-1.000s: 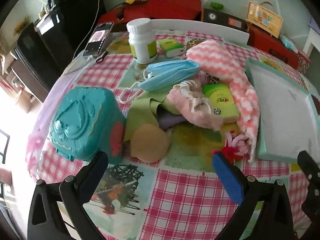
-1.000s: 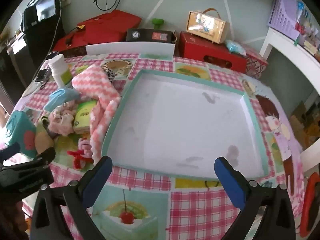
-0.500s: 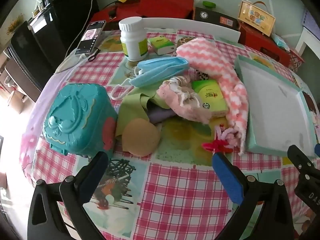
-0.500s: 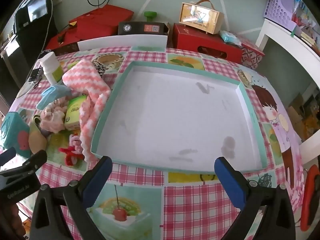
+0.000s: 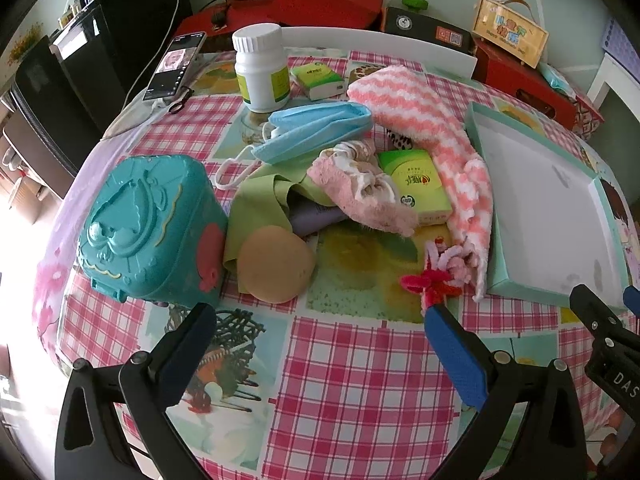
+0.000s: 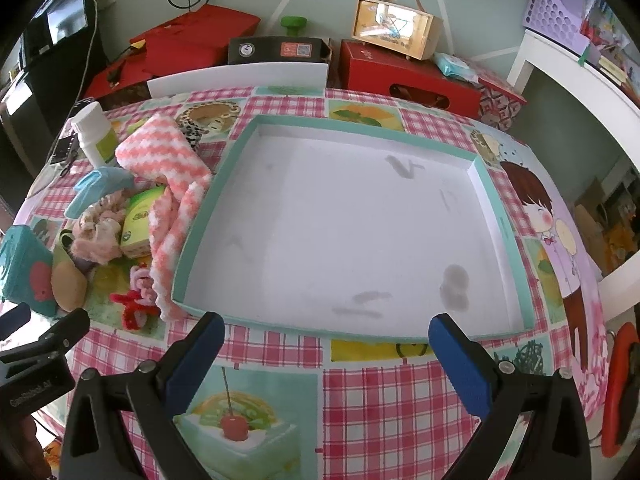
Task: Organize soft objects
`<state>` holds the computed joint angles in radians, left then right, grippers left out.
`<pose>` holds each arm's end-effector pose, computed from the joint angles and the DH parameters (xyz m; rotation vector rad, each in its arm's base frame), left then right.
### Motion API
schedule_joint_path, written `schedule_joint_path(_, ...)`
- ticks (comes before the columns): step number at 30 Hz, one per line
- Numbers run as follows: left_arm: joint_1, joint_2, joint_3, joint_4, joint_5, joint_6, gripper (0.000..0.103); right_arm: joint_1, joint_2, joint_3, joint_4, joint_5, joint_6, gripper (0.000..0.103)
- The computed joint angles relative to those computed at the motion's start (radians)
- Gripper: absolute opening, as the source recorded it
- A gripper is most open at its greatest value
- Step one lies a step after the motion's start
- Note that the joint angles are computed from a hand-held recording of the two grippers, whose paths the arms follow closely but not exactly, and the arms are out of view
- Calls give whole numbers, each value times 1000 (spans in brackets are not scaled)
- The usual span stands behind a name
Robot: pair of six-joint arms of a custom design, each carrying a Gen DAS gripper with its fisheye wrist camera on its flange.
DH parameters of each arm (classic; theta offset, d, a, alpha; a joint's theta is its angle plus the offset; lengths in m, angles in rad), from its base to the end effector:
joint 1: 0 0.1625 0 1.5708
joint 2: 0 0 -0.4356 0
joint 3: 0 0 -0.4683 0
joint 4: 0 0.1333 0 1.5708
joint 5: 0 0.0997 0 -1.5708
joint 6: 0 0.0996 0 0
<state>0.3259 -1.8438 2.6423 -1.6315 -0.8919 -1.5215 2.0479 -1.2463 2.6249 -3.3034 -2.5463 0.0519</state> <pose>-0.1561 -0.2595 0.1221 -0.0059 2.2540 -0.6137 0.2018 -0.2798 0.0979 0.2596 -2.1897 0.6834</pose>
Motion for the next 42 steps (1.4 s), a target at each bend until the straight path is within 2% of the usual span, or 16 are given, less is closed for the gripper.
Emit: schedule_joint_path(42,-15,38,9,-35,-9,-24,103,-18,-11,9,11,-2,19,103)
